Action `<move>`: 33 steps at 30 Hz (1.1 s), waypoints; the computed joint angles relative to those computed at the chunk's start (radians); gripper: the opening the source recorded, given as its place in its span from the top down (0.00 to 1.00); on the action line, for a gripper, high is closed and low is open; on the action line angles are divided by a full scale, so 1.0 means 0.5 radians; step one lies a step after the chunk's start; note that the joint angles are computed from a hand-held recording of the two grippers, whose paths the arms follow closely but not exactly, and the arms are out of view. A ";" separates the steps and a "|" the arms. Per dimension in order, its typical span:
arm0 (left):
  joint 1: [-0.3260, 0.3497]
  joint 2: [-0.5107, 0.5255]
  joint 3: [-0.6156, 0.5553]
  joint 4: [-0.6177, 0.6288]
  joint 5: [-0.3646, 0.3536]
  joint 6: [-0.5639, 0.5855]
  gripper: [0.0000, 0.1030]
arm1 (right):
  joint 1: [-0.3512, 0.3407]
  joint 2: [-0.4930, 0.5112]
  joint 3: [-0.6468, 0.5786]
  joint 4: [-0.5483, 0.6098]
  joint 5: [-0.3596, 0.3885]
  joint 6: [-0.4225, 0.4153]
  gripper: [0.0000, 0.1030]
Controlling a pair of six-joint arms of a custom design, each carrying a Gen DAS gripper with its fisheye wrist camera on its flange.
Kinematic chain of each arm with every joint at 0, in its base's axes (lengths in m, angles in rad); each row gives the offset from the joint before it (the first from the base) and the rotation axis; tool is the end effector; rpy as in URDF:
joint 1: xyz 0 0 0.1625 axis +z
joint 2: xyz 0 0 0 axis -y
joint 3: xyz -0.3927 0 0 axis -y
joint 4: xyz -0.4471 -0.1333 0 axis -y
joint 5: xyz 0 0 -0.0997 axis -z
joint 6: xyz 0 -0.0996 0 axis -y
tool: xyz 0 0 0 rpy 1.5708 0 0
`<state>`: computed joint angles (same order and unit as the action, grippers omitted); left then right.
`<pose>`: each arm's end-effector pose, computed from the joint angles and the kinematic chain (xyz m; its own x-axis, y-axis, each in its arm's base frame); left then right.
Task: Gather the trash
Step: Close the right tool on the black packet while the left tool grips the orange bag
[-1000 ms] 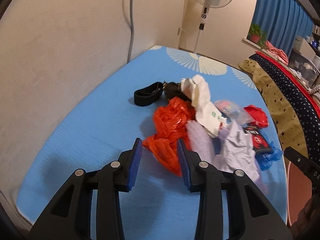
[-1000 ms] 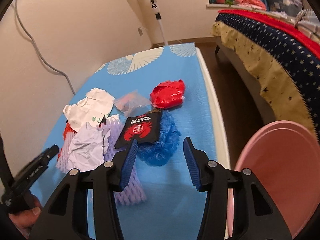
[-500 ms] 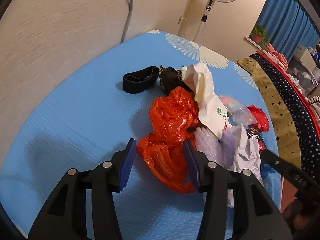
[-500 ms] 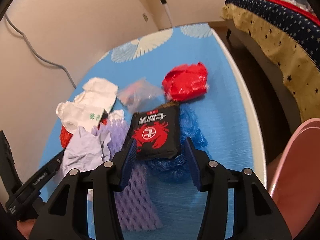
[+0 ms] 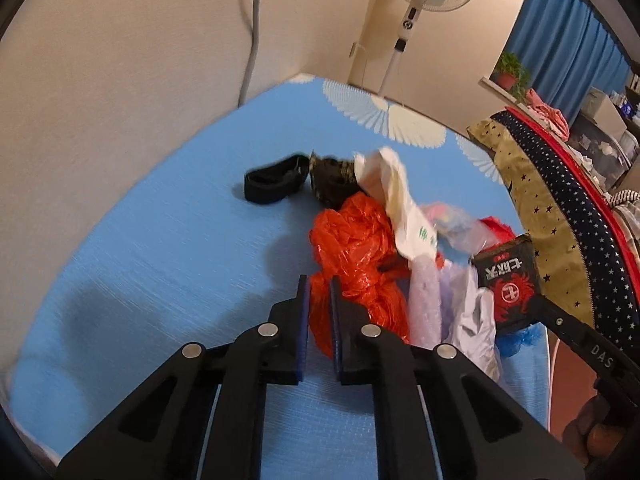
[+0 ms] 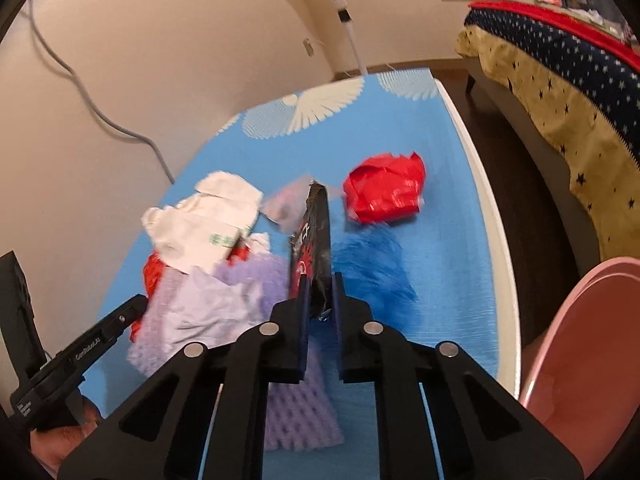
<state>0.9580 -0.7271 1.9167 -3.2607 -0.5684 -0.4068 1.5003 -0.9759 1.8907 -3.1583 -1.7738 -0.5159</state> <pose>-0.1518 -0.5936 0.0093 -0.8176 -0.3034 -0.4893 0.1973 0.6508 -0.7331 0.0685 -0.6380 0.1193 -0.8694 -0.2159 0.4446 -0.4297 0.7745 -0.4642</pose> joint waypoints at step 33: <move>-0.435 -0.254 0.391 -0.404 0.302 0.325 0.95 | 0.090 -0.910 0.681 -0.373 0.049 -0.237 0.96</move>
